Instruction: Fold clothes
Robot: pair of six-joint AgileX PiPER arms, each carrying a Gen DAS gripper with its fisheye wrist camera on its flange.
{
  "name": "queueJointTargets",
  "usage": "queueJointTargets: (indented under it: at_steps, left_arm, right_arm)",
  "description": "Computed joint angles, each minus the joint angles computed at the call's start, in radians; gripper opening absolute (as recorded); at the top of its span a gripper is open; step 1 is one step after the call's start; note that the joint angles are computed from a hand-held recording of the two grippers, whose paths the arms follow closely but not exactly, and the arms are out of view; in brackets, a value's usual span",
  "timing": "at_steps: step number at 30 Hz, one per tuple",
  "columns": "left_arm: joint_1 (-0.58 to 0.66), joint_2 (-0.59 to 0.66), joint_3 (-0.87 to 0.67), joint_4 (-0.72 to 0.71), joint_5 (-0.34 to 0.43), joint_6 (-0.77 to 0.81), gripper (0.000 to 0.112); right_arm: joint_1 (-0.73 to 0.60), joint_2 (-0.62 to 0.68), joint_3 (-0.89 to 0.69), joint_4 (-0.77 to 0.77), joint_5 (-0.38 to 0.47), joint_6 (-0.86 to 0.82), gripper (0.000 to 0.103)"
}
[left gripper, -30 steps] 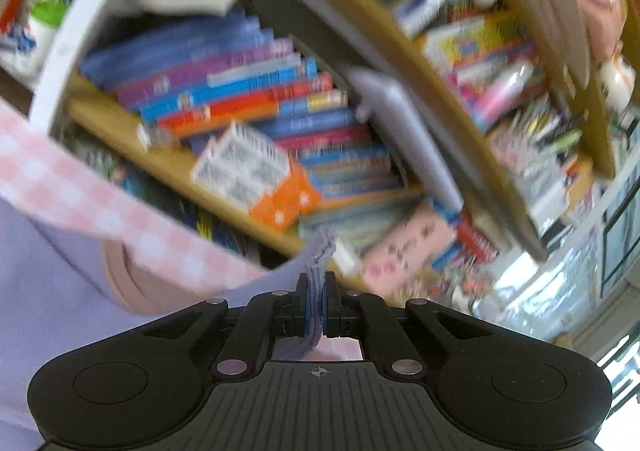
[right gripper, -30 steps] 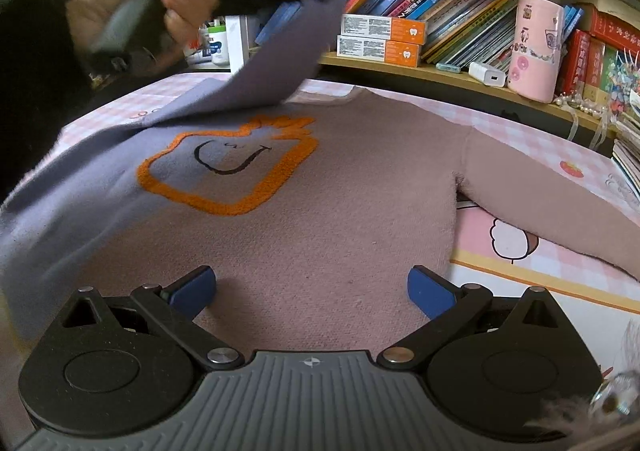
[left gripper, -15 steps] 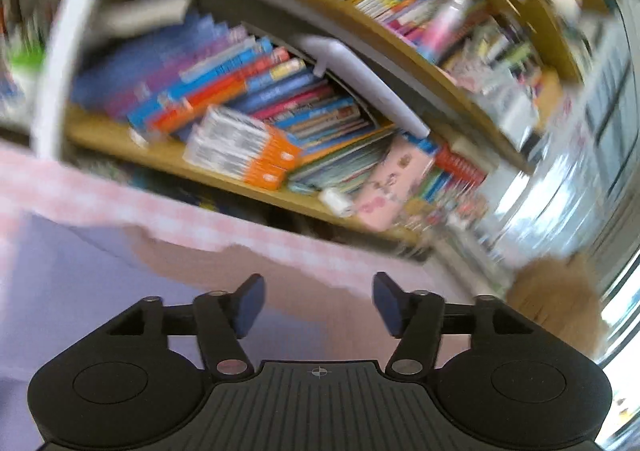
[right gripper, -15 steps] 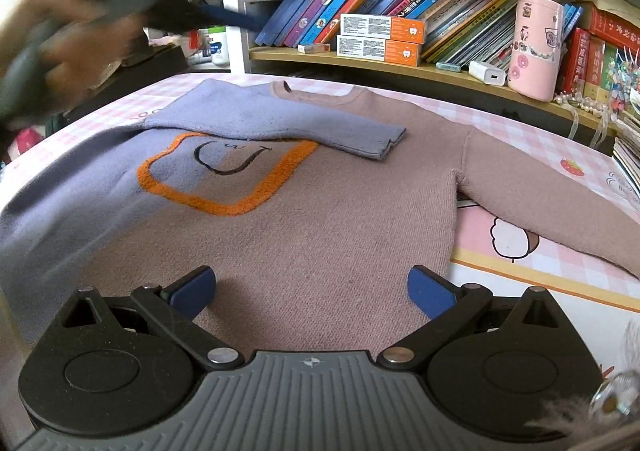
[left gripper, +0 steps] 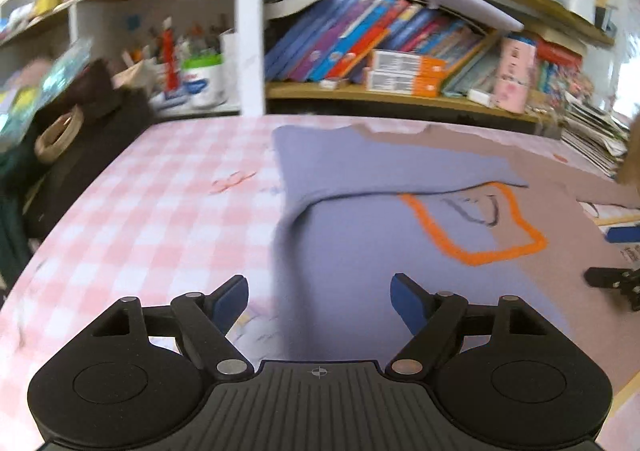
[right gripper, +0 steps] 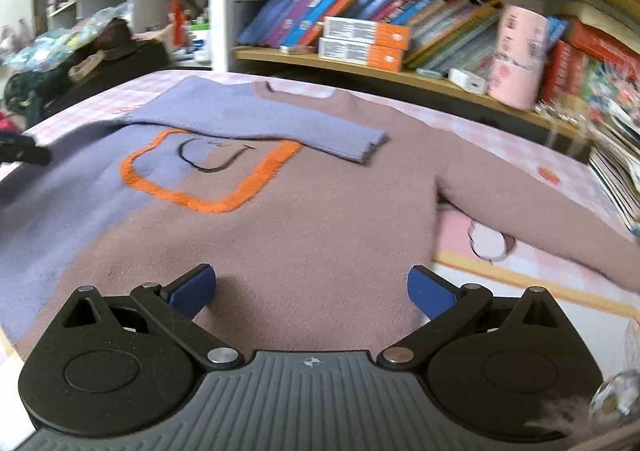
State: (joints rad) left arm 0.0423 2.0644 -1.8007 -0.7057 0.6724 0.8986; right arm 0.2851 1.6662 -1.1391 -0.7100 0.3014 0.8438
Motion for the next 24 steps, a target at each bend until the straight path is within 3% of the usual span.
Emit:
queueJointTargets:
  at_steps: [4, 10, 11, 13, 15, 19, 24]
  left_arm:
    - [0.055, 0.023, 0.003, -0.124, 0.052, 0.112, 0.077]
    - [0.090, 0.076, -0.022, -0.223, 0.124, 0.206, 0.043]
    - [0.097, 0.087, -0.038, -0.234, 0.148, 0.217, 0.040]
    - [0.118, 0.130, -0.107, -0.255, 0.244, 0.205, 0.015]
    - [0.135, 0.167, -0.161, -0.268, 0.309, 0.195, 0.007]
    - [0.155, 0.215, -0.254, -0.253, 0.366, 0.186, 0.006]
    - [0.154, 0.309, -0.451, -0.170, 0.396, 0.088, 0.006]
  right_arm:
    - [0.013, -0.055, 0.048, -0.027, 0.038, 0.110, 0.098]
    - [0.090, -0.145, 0.127, -0.164, 0.161, 0.389, 0.050]
    - [0.104, -0.151, 0.130, -0.174, 0.177, 0.412, 0.042]
    - [0.132, -0.147, 0.117, -0.178, 0.210, 0.432, 0.031]
    - [0.150, -0.137, 0.100, -0.170, 0.227, 0.433, 0.017]
    - [0.165, -0.091, 0.032, -0.148, 0.267, 0.384, 0.015]
    - [0.158, -0.013, -0.058, -0.099, 0.245, 0.293, 0.015]
